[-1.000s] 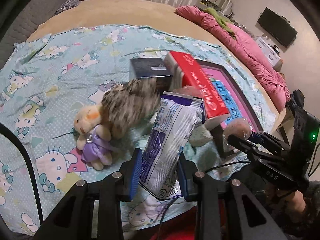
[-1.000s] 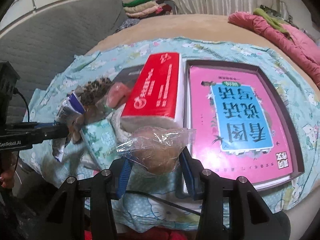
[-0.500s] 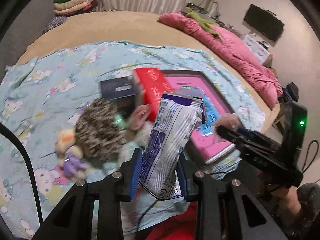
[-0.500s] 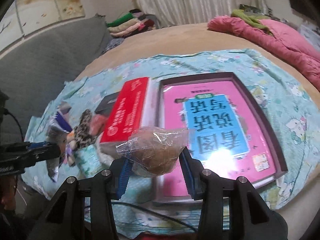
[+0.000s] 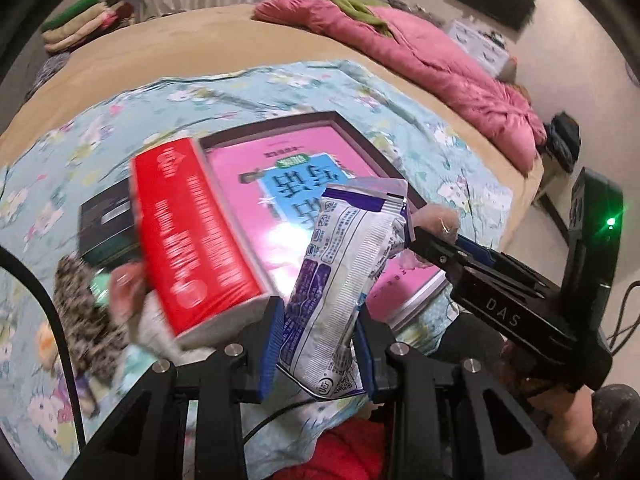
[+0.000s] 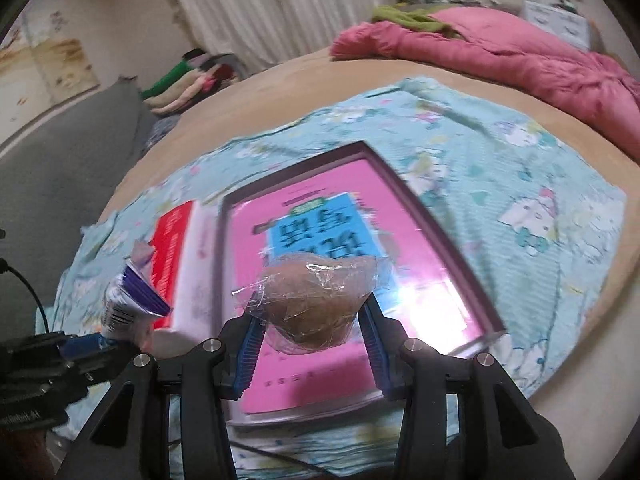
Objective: Organize soft objects
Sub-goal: 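Carry the packet with the left gripper while the right carries the bun onto the pink book tray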
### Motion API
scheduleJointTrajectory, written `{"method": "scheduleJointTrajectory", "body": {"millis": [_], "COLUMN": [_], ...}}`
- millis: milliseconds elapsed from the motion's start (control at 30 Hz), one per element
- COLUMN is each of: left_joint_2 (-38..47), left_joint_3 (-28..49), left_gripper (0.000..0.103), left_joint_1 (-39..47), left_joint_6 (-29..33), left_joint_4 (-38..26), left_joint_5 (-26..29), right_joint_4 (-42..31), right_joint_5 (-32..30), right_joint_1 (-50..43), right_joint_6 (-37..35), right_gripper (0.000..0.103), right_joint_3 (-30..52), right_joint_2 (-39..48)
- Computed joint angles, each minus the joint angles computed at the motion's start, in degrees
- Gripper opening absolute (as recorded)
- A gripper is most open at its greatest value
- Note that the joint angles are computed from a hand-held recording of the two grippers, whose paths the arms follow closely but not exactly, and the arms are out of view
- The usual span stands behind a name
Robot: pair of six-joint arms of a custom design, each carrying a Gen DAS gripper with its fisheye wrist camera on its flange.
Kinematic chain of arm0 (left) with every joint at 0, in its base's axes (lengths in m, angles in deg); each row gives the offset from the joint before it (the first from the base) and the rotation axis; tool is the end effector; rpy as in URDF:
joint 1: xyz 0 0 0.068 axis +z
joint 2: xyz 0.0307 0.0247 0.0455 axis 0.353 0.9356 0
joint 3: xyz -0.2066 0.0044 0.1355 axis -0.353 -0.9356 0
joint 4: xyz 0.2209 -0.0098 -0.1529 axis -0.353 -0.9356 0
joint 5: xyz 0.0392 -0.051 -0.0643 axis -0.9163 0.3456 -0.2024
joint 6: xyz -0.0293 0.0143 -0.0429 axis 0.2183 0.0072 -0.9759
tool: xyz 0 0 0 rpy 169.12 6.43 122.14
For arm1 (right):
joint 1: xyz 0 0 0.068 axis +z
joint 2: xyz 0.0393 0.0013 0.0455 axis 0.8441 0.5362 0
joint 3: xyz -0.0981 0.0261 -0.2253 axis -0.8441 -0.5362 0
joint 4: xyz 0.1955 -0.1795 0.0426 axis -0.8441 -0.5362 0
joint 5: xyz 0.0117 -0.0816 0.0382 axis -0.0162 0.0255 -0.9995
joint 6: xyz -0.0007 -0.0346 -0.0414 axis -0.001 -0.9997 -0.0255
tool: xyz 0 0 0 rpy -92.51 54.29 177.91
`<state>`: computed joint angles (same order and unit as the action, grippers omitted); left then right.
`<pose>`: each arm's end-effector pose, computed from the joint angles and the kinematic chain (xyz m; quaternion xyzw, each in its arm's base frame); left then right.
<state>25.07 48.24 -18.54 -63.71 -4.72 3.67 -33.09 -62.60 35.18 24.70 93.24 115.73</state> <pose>0.1627 -0.1317 0.1661 0.1031 0.9601 -0.1332 0.2233 0.1539 -0.0441 0.1316 0.0269 0.9291 0.1636 0.3306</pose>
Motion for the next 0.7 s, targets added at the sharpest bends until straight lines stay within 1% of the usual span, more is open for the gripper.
{"method": "scheduleJointTrajectory", "body": {"millis": [67, 167, 300, 400, 467, 700], "left_joint_2": [6.7, 14.6, 22.0, 25.6, 27.3, 29.5], "left_joint_3": [2.8, 6.2, 8.9, 9.9, 10.0, 10.4], "left_gripper": [0.033, 0.033, 0.033, 0.033, 0.033, 0.034], "left_joint_1": [-1.8, -4.1, -5.3, -5.8, -5.5, -4.6], "left_joint_6": [0.2, 0.0, 0.0, 0.0, -0.2, -0.4], "left_joint_4": [1.9, 3.7, 5.6, 6.3, 6.9, 7.6], "left_joint_5": [-1.4, -2.8, -2.8, -3.4, -2.9, -1.3], "right_joint_4": [1.5, 3.5, 6.0, 8.1, 9.1, 10.7], "right_joint_5": [0.1, 0.5, 1.6, 2.9, 3.4, 5.1], "right_joint_1": [-1.5, -3.2, -4.2, -3.6, -3.3, -2.2], "right_joint_6": [-0.8, -1.6, -1.9, -1.7, -1.6, -0.9], "right_gripper": [0.048, 0.048, 0.048, 0.048, 0.049, 0.05], "right_joint_3": [0.5, 0.9, 1.0, 0.8, 0.9, 0.8], "right_joint_2": [2.9, 6.7, 10.0, 12.0, 13.6, 16.1]}}
